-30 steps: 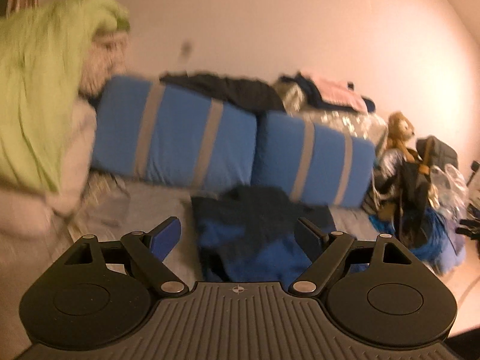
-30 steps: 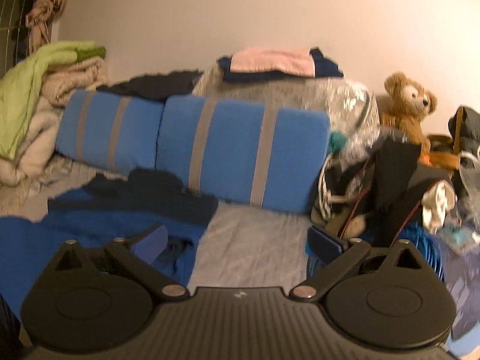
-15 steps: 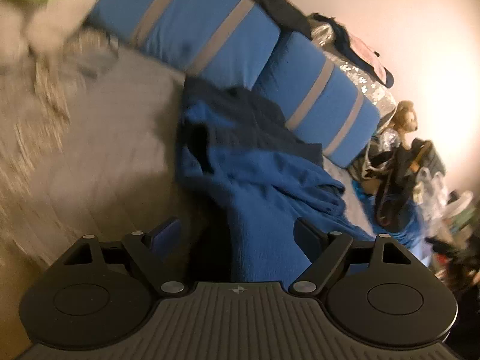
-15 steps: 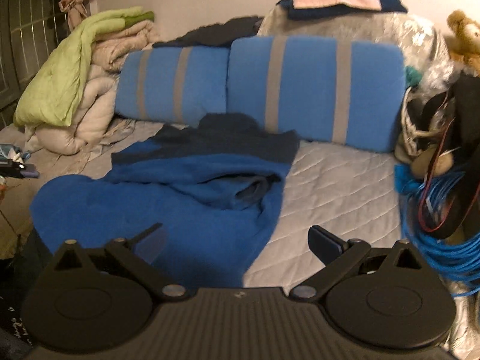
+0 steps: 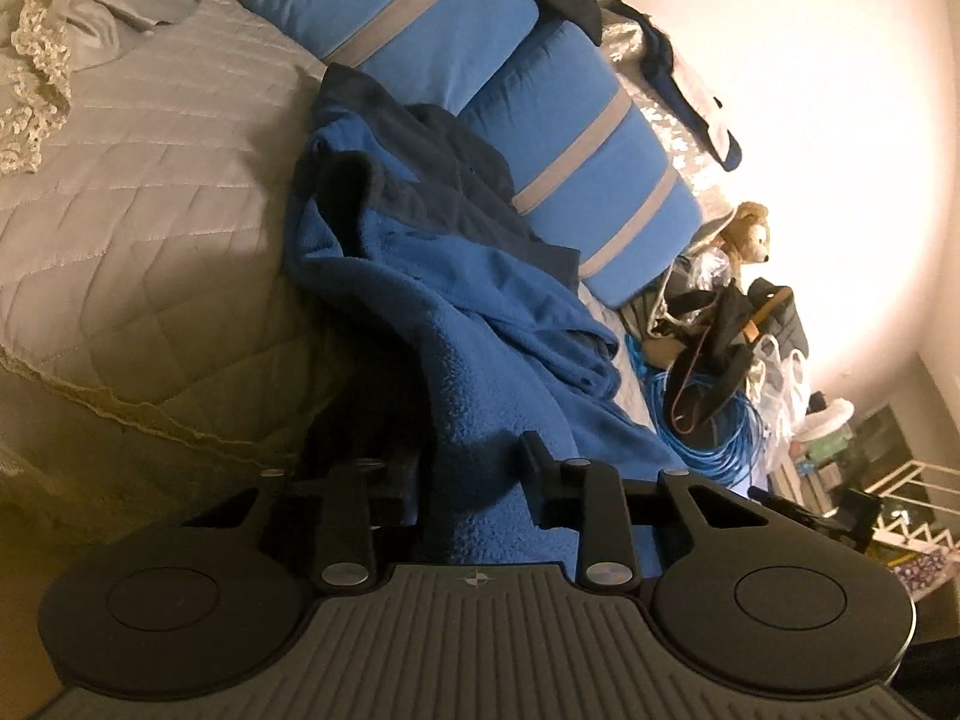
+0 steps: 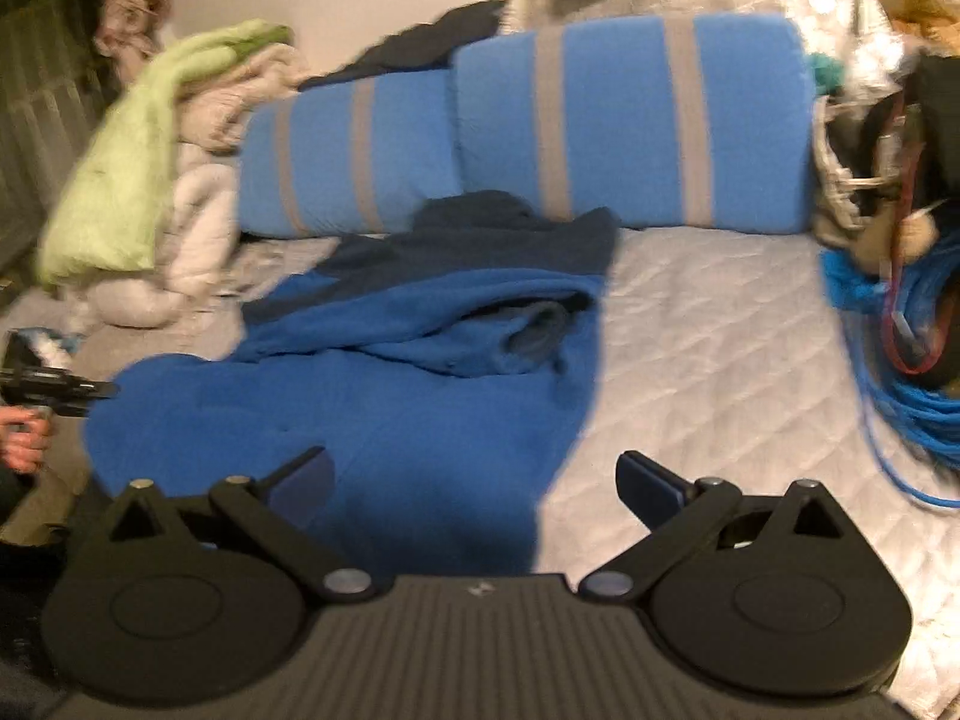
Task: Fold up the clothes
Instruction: 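Grasp the blue fleece edge with the left gripper while the right gripper grasps the hem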
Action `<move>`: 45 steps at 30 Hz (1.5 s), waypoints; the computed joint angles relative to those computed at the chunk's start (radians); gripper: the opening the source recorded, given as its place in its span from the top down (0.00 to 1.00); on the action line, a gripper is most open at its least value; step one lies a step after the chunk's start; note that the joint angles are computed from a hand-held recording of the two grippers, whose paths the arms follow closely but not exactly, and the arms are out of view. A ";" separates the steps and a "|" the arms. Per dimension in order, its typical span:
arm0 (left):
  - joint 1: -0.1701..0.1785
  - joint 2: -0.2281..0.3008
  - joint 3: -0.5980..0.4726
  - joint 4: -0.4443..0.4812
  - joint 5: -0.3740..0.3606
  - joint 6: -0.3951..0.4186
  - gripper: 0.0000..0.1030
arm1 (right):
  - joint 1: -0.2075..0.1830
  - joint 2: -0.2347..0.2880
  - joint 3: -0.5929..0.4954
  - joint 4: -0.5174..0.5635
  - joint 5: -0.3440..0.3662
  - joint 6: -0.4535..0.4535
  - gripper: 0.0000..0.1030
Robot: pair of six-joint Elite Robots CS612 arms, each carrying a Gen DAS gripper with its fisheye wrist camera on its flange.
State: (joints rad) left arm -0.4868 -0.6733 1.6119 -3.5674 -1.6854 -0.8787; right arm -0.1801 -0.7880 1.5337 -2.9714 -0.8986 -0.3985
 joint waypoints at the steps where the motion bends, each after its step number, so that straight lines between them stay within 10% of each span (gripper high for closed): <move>1: -0.001 -0.001 -0.001 0.004 0.001 0.001 0.69 | 0.004 -0.001 0.001 0.003 -0.027 -0.003 0.00; 14: -0.001 -0.003 -0.014 0.033 0.006 -0.001 0.69 | -0.020 0.058 -0.026 0.057 0.021 0.131 0.00; 23: -0.003 -0.001 -0.016 0.033 0.016 -0.010 0.70 | -0.052 0.137 -0.054 0.166 0.304 0.190 0.03; 31: -0.003 0.004 -0.010 0.002 0.024 -0.039 0.78 | -0.061 0.199 -0.073 0.125 0.435 0.317 0.34; 38: -0.021 -0.013 0.007 -0.041 0.088 -0.016 0.87 | -0.066 0.202 -0.067 0.115 0.472 0.360 0.91; 45: -0.040 -0.038 0.016 -0.037 0.169 0.016 0.92 | -0.071 0.156 -0.025 -0.058 0.408 0.475 0.94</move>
